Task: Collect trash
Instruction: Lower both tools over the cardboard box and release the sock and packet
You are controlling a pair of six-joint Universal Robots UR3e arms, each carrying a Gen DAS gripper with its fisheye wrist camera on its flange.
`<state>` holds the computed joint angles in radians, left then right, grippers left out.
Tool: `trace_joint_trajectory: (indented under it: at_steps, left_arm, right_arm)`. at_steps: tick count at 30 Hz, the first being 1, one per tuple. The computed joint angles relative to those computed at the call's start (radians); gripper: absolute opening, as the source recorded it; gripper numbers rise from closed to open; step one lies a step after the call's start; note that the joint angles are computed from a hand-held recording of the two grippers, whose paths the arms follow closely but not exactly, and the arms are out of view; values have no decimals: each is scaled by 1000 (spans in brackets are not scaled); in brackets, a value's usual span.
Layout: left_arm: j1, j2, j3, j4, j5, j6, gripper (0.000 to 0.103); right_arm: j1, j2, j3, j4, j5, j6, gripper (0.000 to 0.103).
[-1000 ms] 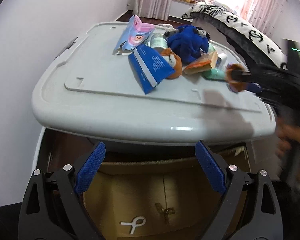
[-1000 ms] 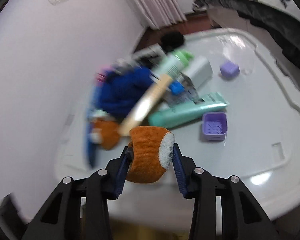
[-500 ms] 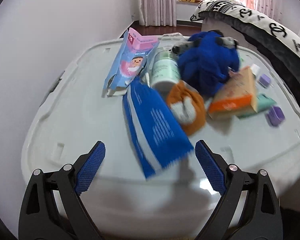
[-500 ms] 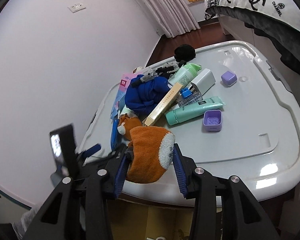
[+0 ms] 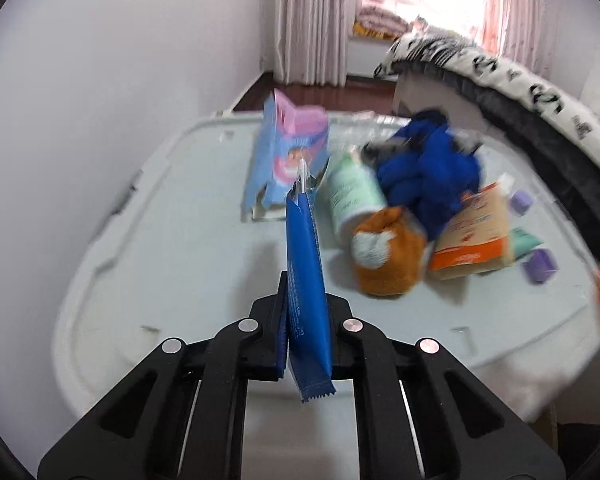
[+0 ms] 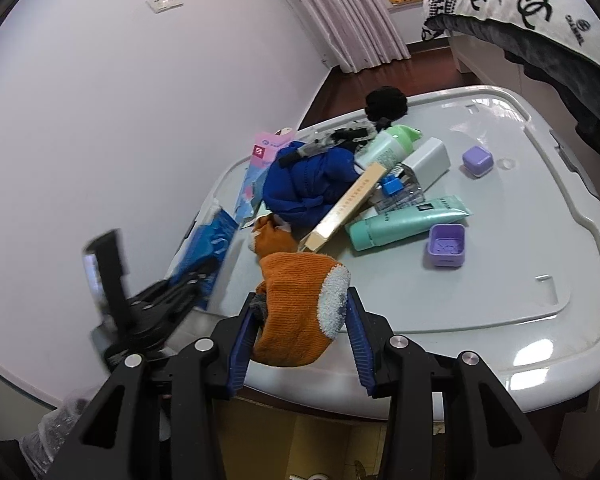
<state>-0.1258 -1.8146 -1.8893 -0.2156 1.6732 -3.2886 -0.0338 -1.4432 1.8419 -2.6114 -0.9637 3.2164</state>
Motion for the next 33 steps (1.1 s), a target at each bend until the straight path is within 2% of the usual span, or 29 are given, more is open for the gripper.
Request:
trace_joint_trajectory:
  at_steps: [4, 6, 9, 12, 15, 18, 20, 21, 23, 25, 26, 27, 28, 29, 30, 33]
  left_arm:
    - [-19, 258, -101, -84, -53, -23, 9]
    - [-52, 391, -136, -147, -48, -21, 9]
    - [-92, 585, -209, -237, -56, -24, 9]
    - [-176, 714, -271, -333, 4, -67, 9]
    - [-286, 802, -362, -411, 101, -158, 9]
    - [-369, 854, -461, -448, 134, -239, 9]
    - [-388, 862, -501, -484, 120, -261, 9]
    - [-367, 874, -531, -502, 67, -249, 9]
    - [-337, 893, -558, -540, 26, -234, 10]
    - [-299, 912, -574, -578, -18, -229, 17]
    - [-284, 928, -583, -593, -37, -232, 33]
    - [-238, 963, -604, -615, -80, -221, 56]
    - [-214, 994, -615, -637, -94, -222, 64]
    - [-205, 1005, -625, -640, -94, -235, 69]
    - [-180, 1031, -636, -654, -111, -227, 69]
    - [-174, 1028, -627, -667, -107, -229, 69]
  right_arm:
    - [40, -25, 8, -15, -41, -15, 43]
    - [49, -70, 41, -19, -47, -25, 43]
    - [79, -193, 123, -17, -90, -54, 43]
    - [108, -361, 229, 38, -127, -78, 43]
    - [129, -505, 305, 132, -146, -85, 43]
    - [176, -631, 381, 241, -191, -74, 44]
    - [206, -664, 425, 278, -209, -56, 46]
    - [211, -672, 444, 284, -210, -48, 48]
    - [223, -667, 488, 287, -201, -24, 48]
    - [231, -664, 509, 294, -206, -7, 50]
    - [232, -659, 520, 297, -207, -1, 52]
    - [237, -657, 527, 298, -212, 8, 62]
    - [237, -659, 536, 294, -217, 12, 68]
    - [237, -663, 542, 292, -224, 16, 70]
    - [231, -670, 549, 297, -225, 14, 73]
    - [196, -682, 555, 316, -204, -2, 73]
